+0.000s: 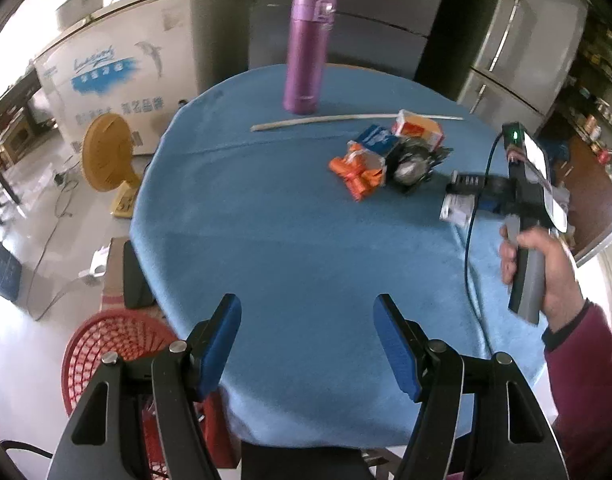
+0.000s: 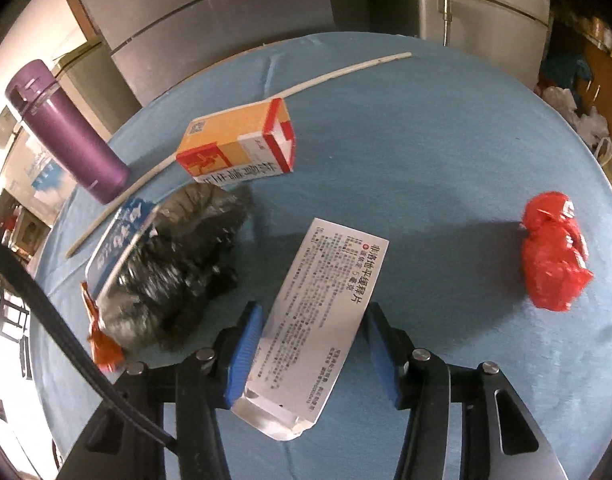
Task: Collect trash
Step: 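Grasp the black plastic bag with the left tool and lift it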
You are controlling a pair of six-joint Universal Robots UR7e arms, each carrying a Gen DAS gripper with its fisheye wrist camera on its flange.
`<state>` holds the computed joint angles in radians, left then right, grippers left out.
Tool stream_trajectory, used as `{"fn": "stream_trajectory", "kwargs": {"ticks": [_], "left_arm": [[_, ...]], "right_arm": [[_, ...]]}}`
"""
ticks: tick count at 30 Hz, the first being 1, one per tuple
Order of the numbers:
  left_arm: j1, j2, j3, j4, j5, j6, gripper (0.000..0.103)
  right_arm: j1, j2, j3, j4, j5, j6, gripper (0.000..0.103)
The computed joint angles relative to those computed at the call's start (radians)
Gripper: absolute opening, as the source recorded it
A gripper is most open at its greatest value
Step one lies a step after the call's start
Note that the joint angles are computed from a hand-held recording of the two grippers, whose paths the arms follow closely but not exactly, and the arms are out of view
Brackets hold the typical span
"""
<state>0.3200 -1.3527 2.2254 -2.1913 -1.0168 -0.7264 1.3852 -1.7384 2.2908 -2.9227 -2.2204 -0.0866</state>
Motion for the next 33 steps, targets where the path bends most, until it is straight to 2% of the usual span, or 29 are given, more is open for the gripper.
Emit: {"fn": "stream_trajectory", "kwargs": {"ticks": [3,8,9,11,12,17,21,23,24,25,26,27,30,33], "left_arm": [[0.009,0.059,-0.039,-0.059,0.001,0.064,0.069],[0.034,0.229,-0.145,-0.192,-0.018,0.207,0.069],[0.043,0.269,-0.173,-0.221,-0.033,0.237,0.069],[0.061,0.34,-0.22,-0.267,-0.065,0.283,0.069],[0.069,0.379,-0.246,-0.282,-0.071,0.301,0.069],[0.095,0.537,-0.368,-0.273,-0.065,0.369,0.069],[0.105,0.602,-0.415,-0.272,-0.044,0.385,0.069],[0.117,0.635,-0.445,-0.24,-0.038,0.373,0.06],[0.124,0.649,-0.457,-0.232,-0.047,0.369,0.044],[0.133,0.663,-0.473,-0.21,-0.06,0.367,0.034],[0.135,0.67,-0.479,-0.196,-0.055,0.366,0.031],[0.136,0.678,-0.487,-0.174,-0.039,0.355,0.023],[0.154,0.671,-0.478,-0.192,-0.079,0.322,0.015],[0.14,0.646,-0.438,-0.223,-0.071,0.343,0.011]], "right_arm": [[-0.027,-0.075,0.03,0.046,0.033,-0.018,0.054],[-0.092,-0.233,0.09,0.142,0.117,-0.044,0.052],[-0.102,-0.26,0.101,0.156,0.132,-0.051,0.051],[-0.126,-0.32,0.124,0.175,0.169,-0.079,0.04],[-0.132,-0.344,0.13,0.193,0.174,-0.087,0.039],[-0.169,-0.435,0.158,0.245,0.21,-0.12,0.039],[-0.25,-0.534,0.162,0.317,0.342,-0.116,0.04],[-0.295,-0.581,0.172,0.33,0.392,-0.128,0.04],[-0.304,-0.586,0.175,0.325,0.403,-0.132,0.04],[-0.315,-0.596,0.177,0.325,0.411,-0.134,0.04],[-0.332,-0.612,0.177,0.337,0.425,-0.136,0.04],[-0.338,-0.609,0.175,0.336,0.434,-0.132,0.04],[-0.367,-0.637,0.182,0.348,0.465,-0.133,0.04],[-0.383,-0.65,0.184,0.349,0.484,-0.135,0.04]]}}
